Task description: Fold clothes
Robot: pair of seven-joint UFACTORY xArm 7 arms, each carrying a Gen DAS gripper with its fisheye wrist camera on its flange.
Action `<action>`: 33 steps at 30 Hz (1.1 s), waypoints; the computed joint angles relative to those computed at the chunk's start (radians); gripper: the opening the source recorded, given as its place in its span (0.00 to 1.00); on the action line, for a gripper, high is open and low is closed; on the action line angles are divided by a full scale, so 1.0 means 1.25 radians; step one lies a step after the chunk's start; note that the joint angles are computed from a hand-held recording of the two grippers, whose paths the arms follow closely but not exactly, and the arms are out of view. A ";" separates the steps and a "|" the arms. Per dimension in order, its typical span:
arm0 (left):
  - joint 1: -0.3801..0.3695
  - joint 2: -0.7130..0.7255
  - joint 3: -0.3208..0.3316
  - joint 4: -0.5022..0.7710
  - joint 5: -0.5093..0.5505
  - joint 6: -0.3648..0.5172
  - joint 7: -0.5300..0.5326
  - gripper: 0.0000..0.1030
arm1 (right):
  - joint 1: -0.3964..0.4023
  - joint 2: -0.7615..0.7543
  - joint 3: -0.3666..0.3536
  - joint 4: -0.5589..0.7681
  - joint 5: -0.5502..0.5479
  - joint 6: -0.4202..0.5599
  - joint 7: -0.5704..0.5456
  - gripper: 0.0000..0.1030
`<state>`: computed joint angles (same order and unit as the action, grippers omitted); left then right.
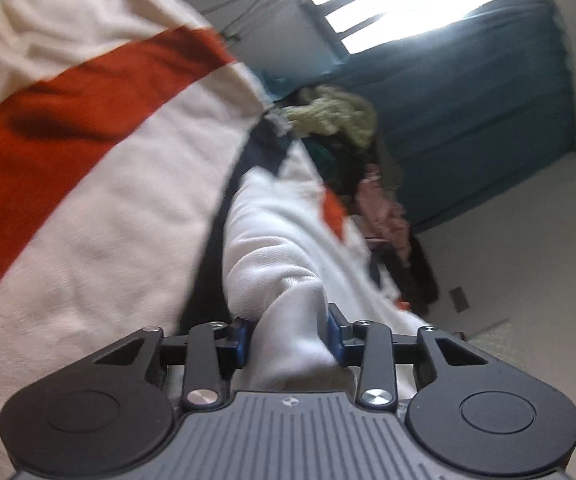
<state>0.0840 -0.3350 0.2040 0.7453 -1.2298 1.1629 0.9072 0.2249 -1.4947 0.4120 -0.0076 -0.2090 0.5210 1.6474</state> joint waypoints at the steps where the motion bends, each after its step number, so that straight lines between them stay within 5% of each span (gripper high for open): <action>1: -0.001 -0.018 0.000 0.001 -0.001 0.007 -0.006 0.34 | 0.002 -0.025 -0.006 0.007 -0.003 0.022 -0.008 0.37; 7: -0.066 -0.107 -0.045 0.023 -0.045 -0.030 -0.116 0.31 | -0.056 -0.183 -0.139 0.032 -0.006 0.090 -0.146 0.37; 11: -0.161 -0.055 -0.142 0.139 -0.035 -0.135 -0.207 0.31 | -0.159 -0.196 -0.301 0.074 -0.020 0.095 -0.302 0.37; 15: -0.256 0.065 -0.220 0.271 -0.041 -0.254 -0.249 0.31 | -0.275 -0.096 -0.469 0.121 -0.071 0.011 -0.478 0.37; 19: -0.341 0.255 -0.287 0.457 -0.056 -0.381 -0.258 0.31 | -0.341 0.105 -0.598 0.189 -0.107 -0.137 -0.612 0.37; 25: -0.392 0.530 -0.384 0.717 0.007 -0.510 -0.241 0.31 | -0.380 0.403 -0.713 0.227 -0.114 -0.442 -0.738 0.37; 30: -0.346 0.626 -0.472 0.707 -0.059 -0.545 -0.039 0.31 | -0.360 0.577 -0.825 0.124 -0.076 -0.729 -0.823 0.37; 33: -0.309 0.578 -0.503 0.578 -0.215 -0.581 0.191 0.32 | -0.297 0.609 -0.953 0.017 -0.073 -0.868 -0.874 0.38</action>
